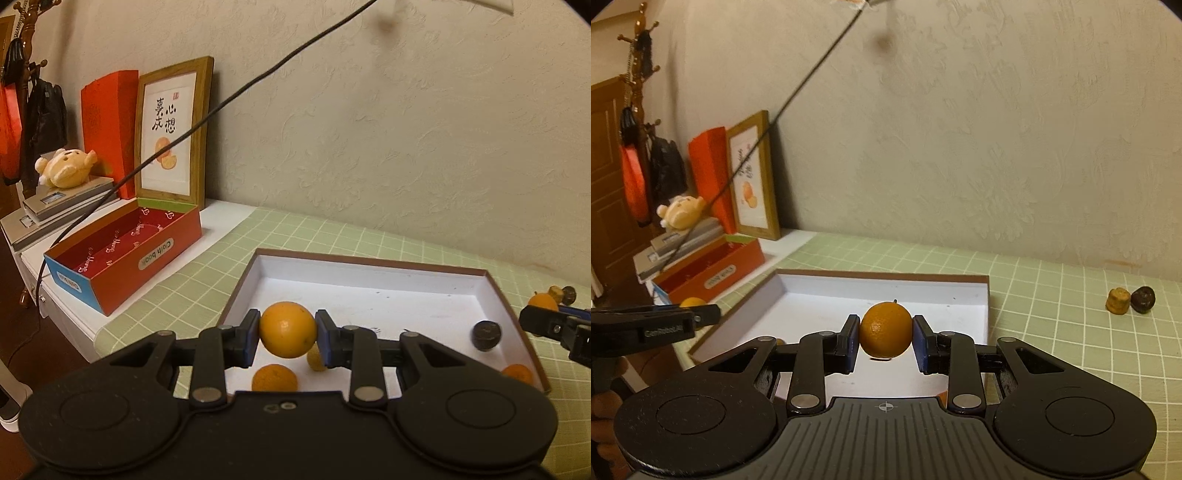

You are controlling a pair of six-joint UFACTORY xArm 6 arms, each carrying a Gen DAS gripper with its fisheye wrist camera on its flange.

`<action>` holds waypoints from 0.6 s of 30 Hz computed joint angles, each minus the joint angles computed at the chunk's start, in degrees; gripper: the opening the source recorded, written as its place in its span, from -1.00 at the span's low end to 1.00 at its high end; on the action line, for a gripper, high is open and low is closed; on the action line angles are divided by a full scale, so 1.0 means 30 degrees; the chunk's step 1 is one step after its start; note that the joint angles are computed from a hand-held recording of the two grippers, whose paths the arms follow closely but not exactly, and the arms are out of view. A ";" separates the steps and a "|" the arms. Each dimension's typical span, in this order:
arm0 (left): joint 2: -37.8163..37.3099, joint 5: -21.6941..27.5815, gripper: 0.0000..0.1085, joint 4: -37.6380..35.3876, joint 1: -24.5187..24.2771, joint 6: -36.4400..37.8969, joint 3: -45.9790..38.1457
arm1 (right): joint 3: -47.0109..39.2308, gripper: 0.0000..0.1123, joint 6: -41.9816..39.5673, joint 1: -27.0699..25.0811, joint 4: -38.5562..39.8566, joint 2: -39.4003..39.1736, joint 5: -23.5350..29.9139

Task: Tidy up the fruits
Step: 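Open both tools to drop the oranges into the box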

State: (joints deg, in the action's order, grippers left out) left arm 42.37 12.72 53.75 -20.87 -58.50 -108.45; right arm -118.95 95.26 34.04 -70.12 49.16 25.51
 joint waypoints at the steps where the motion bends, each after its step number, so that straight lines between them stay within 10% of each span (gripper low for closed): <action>1: 0.0283 0.0118 -0.59 -0.0437 0.0010 0.0499 -0.0332 | -0.0398 -0.45 -0.0377 -0.0043 0.0431 0.0307 0.0080; 11: 0.3337 0.1488 -0.57 -0.6303 0.0027 0.6176 -0.4305 | -0.4269 -0.38 -0.3758 -0.0288 0.3780 0.3172 0.1381; 14: 0.4180 0.2538 -0.09 -0.6767 -0.0037 0.6492 -0.5724 | -0.4067 0.63 -0.2157 -0.0171 0.2294 0.2972 0.2178; 16: 0.3921 0.2247 0.45 -0.6594 0.0024 0.5975 -0.5378 | -0.3173 0.63 -0.0164 -0.0022 0.0080 0.2267 0.2674; 18: 0.3345 0.1458 0.50 -0.4517 0.0116 0.4432 -0.4600 | -0.2716 0.63 0.0636 0.0012 -0.0912 0.1873 0.2769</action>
State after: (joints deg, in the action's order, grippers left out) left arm 52.41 17.09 40.20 -20.53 -45.21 -122.25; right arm -127.10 97.16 34.07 -72.86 54.77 33.82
